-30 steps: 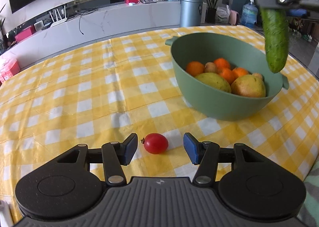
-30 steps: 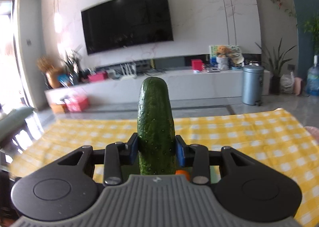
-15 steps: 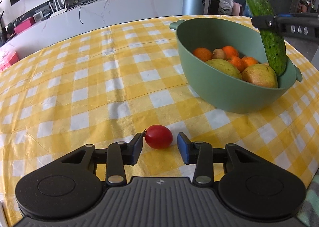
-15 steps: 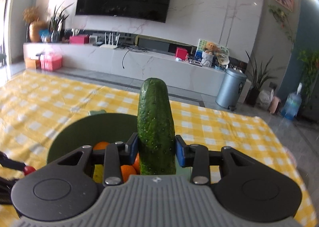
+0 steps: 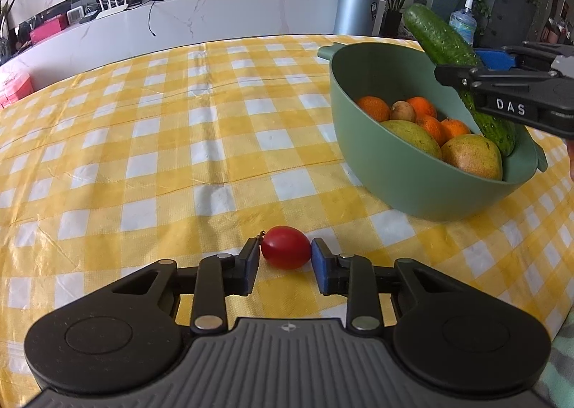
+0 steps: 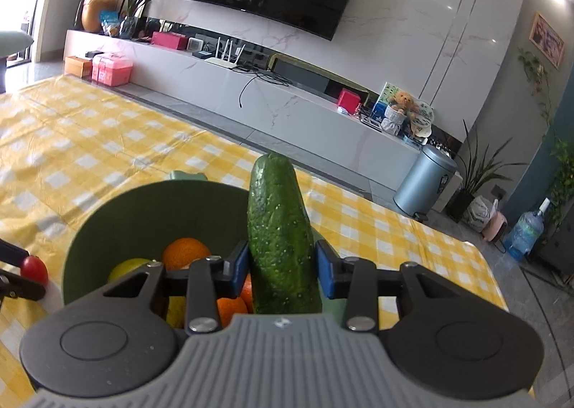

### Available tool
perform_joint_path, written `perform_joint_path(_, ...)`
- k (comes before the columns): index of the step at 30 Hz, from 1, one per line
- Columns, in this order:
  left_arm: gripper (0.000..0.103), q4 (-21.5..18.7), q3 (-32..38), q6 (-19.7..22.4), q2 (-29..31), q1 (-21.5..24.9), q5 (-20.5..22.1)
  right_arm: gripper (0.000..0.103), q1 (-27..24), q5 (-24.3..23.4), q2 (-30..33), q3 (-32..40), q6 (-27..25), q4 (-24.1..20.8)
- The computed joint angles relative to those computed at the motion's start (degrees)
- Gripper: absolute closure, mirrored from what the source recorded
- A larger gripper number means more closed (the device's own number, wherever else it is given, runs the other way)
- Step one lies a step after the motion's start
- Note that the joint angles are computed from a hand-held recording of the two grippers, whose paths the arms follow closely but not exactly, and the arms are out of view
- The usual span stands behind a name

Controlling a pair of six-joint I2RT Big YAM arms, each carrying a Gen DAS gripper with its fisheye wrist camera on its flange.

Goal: Organize fruits
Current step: 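Grasp the red tomato with the left tool while the right tool lowers the cucumber into the colander, then carry the tomato over the colander with the left tool and open it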

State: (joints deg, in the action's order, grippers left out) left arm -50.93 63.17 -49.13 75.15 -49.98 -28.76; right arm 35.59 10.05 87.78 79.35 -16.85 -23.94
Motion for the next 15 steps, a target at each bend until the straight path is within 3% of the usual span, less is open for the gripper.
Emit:
perform_joint_path(11,0.070,0.2,-0.2,-1.6,-0.7,-0.3,-1.2,0.065,-1.4,-4.2,0.0,1.2,7.8,-3.7)
perform_joint_path(15,0.070,0.8,-0.4,-2.3,-1.3,-0.6,-2.2,0.062,-2.0,-5.4,-1.2,0.2,13.4,-3.7)
